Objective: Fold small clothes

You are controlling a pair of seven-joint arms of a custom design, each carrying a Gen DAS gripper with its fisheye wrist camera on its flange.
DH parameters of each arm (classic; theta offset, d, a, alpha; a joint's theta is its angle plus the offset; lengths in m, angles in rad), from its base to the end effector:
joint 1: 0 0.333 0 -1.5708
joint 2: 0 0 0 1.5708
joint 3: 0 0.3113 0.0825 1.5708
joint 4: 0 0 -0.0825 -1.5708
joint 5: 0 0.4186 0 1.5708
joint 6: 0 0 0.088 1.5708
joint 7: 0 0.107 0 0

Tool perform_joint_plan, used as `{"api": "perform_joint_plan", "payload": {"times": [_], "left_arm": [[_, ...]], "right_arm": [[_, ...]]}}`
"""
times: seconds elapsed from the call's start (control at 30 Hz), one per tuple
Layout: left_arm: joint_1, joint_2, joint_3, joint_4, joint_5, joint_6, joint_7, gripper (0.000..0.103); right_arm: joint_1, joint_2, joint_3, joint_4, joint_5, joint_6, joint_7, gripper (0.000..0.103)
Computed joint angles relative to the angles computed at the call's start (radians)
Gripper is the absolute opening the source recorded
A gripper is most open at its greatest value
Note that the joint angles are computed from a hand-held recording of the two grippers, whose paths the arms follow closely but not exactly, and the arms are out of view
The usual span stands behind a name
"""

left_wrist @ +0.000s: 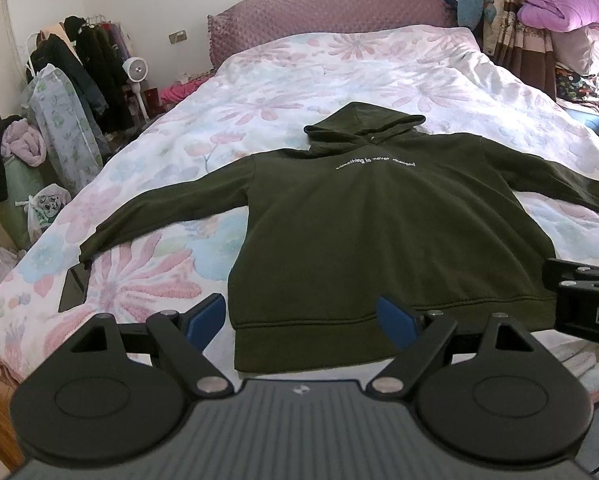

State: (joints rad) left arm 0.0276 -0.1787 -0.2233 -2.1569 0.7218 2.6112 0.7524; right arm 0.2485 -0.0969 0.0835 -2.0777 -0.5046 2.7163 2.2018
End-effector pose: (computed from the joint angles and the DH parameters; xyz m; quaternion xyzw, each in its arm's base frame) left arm 0.5610 -0.1314 0.5215 -0.6783 0.6162 -0.1957 0.3492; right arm 0.5650 0.2147 0.5349 -0.6782 0.6217 -0.2771 0.2770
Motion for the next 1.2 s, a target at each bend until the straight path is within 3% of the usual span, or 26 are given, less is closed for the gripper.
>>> {"api": "perform_joint_plan", "payload": {"times": [0.37, 1.2], "left_arm": [[0.002, -0.004, -0.003, -0.001, 0.014, -0.007, -0.022, 0.100], [0.003, -0.006, -0.003, -0.007, 0.023, -0.005, -0.036, 0.100]], "right_arm": [[-0.007, 0.009, -0.013, 0.004, 0.044, 0.009, -0.057, 0.083], [0.002, 0.005, -0.004, 0.004, 0.039, 0.001, -0.043, 0.083]]}}
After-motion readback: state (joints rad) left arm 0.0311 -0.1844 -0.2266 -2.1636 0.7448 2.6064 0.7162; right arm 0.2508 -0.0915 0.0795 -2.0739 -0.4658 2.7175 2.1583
